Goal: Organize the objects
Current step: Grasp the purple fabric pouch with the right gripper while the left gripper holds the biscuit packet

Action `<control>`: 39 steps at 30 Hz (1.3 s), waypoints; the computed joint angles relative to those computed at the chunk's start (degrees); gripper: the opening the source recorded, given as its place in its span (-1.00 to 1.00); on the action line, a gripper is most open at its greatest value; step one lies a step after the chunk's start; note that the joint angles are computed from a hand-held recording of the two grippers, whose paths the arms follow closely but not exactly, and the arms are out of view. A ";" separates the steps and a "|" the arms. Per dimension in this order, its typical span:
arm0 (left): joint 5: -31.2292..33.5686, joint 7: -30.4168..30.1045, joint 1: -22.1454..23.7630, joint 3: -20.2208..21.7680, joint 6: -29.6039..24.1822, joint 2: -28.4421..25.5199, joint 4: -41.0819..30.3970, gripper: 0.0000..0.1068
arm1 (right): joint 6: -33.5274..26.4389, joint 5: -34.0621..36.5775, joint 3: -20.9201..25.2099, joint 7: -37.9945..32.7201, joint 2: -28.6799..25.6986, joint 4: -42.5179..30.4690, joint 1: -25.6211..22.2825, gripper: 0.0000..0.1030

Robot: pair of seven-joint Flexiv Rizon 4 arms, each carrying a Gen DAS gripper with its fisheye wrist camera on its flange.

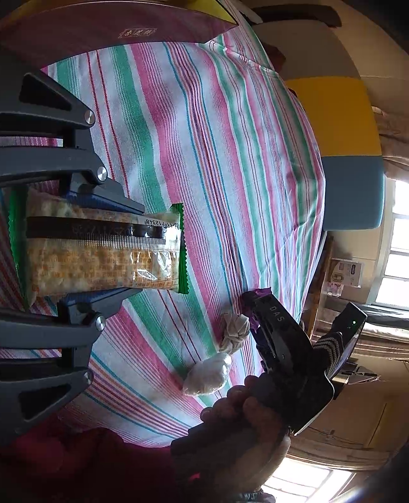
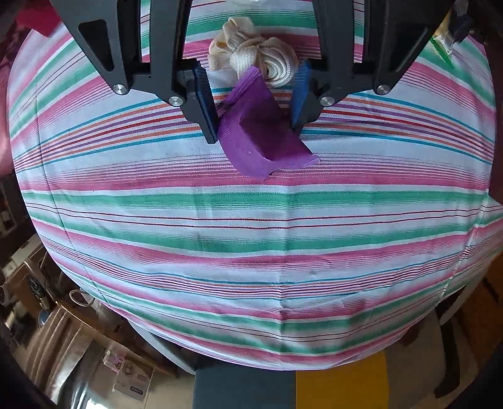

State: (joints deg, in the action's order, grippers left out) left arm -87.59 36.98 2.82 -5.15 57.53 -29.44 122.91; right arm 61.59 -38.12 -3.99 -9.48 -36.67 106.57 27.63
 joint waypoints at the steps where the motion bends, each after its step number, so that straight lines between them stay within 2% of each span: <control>1: -0.15 0.12 -0.04 -0.02 0.07 0.06 0.07 -0.21 | 0.29 0.27 0.16 0.04 0.07 0.12 -0.24 -0.15; 6: -0.88 0.68 -0.33 0.03 0.36 0.18 0.25 -0.21 | 1.83 1.22 0.09 0.34 0.18 0.43 -0.89 -0.15; 28: -4.73 3.78 -2.42 0.56 2.21 0.38 0.53 -0.23 | -1.22 0.58 0.38 -1.81 -0.18 -0.98 -0.30 -0.15; 32: -6.65 5.87 -4.06 0.75 4.78 0.97 0.83 -0.24 | -2.05 -0.02 0.28 -2.10 -0.48 -1.48 0.05 -0.15; 34: -1.89 1.95 -2.78 1.61 1.62 2.81 2.19 -0.25 | -2.17 -0.36 0.20 -2.09 -0.58 -1.64 0.18 -0.15; 39: 3.47 -1.04 1.65 3.74 -8.62 10.29 5.38 -0.25 | -2.48 -1.14 0.14 -2.11 -0.43 -1.43 0.38 -0.15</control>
